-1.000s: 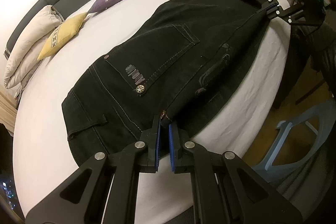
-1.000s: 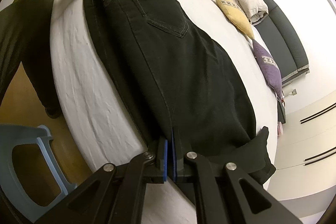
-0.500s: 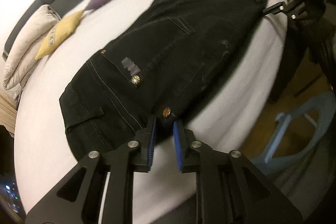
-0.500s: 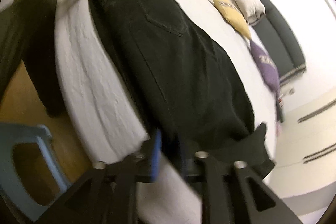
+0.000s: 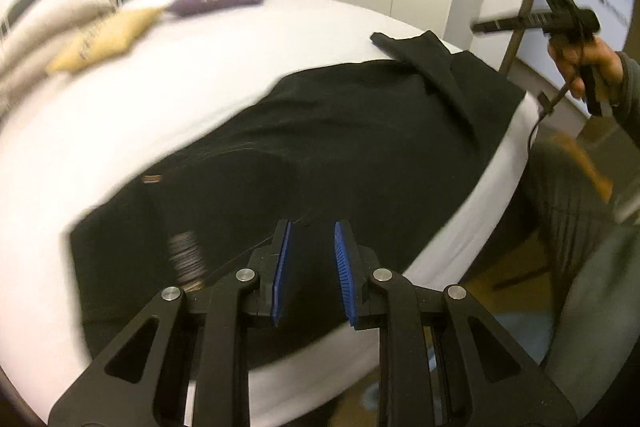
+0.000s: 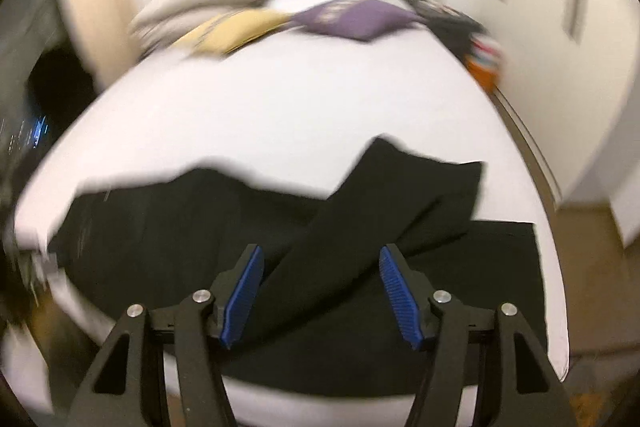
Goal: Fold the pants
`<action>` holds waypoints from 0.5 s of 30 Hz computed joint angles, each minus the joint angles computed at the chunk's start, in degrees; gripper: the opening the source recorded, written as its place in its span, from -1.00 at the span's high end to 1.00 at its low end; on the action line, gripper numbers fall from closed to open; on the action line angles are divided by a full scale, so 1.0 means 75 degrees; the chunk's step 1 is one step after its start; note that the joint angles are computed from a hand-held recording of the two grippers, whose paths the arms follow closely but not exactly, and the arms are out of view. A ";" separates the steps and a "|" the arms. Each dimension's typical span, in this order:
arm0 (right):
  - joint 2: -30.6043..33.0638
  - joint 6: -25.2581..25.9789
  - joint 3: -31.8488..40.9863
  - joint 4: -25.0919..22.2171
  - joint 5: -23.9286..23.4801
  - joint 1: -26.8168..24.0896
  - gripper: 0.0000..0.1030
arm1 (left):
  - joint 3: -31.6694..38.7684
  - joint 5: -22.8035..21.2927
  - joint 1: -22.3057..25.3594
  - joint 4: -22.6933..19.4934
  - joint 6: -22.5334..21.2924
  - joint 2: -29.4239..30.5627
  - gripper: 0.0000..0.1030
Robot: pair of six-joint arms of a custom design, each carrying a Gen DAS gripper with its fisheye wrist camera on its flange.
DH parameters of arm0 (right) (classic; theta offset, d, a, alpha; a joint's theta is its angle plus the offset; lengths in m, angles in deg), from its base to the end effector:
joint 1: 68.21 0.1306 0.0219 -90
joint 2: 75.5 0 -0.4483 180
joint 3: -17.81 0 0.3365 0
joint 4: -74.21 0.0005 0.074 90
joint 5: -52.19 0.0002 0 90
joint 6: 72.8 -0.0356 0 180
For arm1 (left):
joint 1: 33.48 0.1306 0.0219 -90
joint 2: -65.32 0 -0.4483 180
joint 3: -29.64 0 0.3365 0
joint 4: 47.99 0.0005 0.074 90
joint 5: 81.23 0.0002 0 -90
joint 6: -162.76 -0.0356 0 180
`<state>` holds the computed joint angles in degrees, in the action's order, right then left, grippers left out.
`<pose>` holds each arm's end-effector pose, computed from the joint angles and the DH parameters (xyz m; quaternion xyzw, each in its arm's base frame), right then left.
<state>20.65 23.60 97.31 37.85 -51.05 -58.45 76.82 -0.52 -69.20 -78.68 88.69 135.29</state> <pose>0.4496 0.0851 0.3930 -0.1686 0.9275 0.1185 0.3118 0.2006 -0.1378 0.3336 0.1377 0.9368 -0.0668 0.3146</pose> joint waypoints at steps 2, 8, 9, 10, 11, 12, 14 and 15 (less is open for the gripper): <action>0.0679 -0.0297 0.1035 -0.0752 0.0228 -0.0087 -0.32 | 0.0163 -0.0168 -0.0109 0.0248 0.0225 0.0897 0.60; 0.2664 -0.0521 0.3622 -0.2293 0.1231 0.0167 -0.38 | 0.0013 -0.0054 -0.0001 0.1162 0.0781 0.2025 0.60; 0.2985 -0.0556 0.4011 -0.2541 0.1514 0.0269 -0.38 | 0.0002 -0.0028 0.0016 0.1203 0.0774 0.2035 0.60; 0.3214 -0.0533 0.4285 -0.2703 0.1646 0.0319 -0.38 | -0.0051 0.0068 0.0074 0.1332 0.0714 0.2046 0.60; 0.3454 -0.0502 0.4573 -0.2850 0.1701 0.0369 -0.38 | -0.0109 0.0190 0.0159 0.1439 0.0674 0.2022 0.60; 0.3784 -0.0487 0.4955 -0.3084 0.1823 0.0458 -0.38 | -0.0180 0.0320 0.0267 0.1549 0.0622 0.1974 0.60; 0.4254 -0.0684 0.5507 -0.3502 0.2299 0.0585 -0.38 | -0.0275 0.0405 0.0362 0.1707 0.0556 0.1963 0.60; 0.4446 -0.0797 0.5736 -0.3706 0.2436 0.0601 -0.38 | -0.0246 0.0421 0.0448 0.1731 0.0471 0.1998 0.60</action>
<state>53.99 17.62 140.33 10.06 -32.78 -53.94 74.97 2.64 -65.83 -65.70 92.22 150.27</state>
